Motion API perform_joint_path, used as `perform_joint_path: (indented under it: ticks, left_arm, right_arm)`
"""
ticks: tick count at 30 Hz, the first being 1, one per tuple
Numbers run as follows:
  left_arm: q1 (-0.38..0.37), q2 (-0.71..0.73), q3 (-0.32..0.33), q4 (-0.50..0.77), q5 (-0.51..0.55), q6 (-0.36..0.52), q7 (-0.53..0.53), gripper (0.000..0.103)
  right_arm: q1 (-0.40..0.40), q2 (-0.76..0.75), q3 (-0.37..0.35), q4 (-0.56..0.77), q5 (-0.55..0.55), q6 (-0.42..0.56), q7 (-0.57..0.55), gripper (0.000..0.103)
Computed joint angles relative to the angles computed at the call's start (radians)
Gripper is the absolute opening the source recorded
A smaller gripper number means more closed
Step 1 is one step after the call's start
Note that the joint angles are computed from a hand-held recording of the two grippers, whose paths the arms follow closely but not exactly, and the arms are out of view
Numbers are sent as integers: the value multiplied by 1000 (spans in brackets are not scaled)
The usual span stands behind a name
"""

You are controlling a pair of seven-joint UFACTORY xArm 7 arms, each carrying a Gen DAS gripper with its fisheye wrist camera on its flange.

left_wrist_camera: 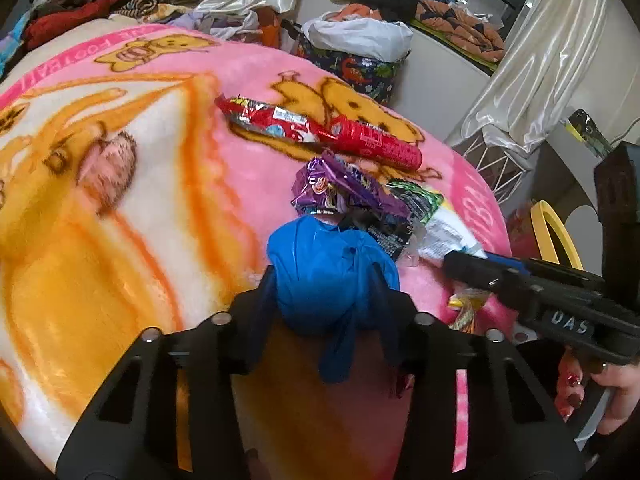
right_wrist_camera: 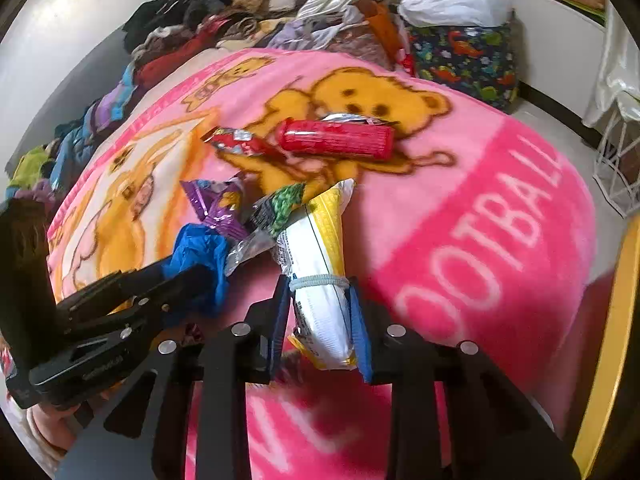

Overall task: Collect trash
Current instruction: 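Grasp the blue glove with the left tool while the right tool grasps a white snack packet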

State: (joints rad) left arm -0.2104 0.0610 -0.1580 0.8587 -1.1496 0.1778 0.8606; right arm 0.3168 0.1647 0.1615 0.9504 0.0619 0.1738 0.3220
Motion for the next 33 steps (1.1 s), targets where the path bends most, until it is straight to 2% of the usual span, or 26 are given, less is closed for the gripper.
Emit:
perform_joint_path:
  ticks: [4,9,12,19,25,31,33]
  left_arm:
    - [0,-4,1,-7,17,1,-7,20]
    - [-4,-20,3,-14,-4,-5,6,14]
    - [-7,-44,12,-16,-53,-17,48,12]
    - [-27,-99,44,-22,-82,-48,72,12]
    - [-61,-142,64,-30,-91,-71,85,11]
    - [-96,-165,81,-31,-86,-90,81,11]
    - [-109,-176,85,-35,-88,-93,83,11]
  right_arm:
    - [6,-47,-28,-57,-24,-38,71,26]
    - [-16,-108,-30,-128,-19,-79,108,25]
    - [-21,-142,-37,-163,-66,-99,157,25]
    - [-69,-205,-18,-203,-324,-110,365,25]
    - [-89,-249,11,-232,-345,-125,372,25]
    - [-81,-284,21,-249,-290,-135,326,25]
    - [-105,-298,47,-249,-312,-129,344,25]
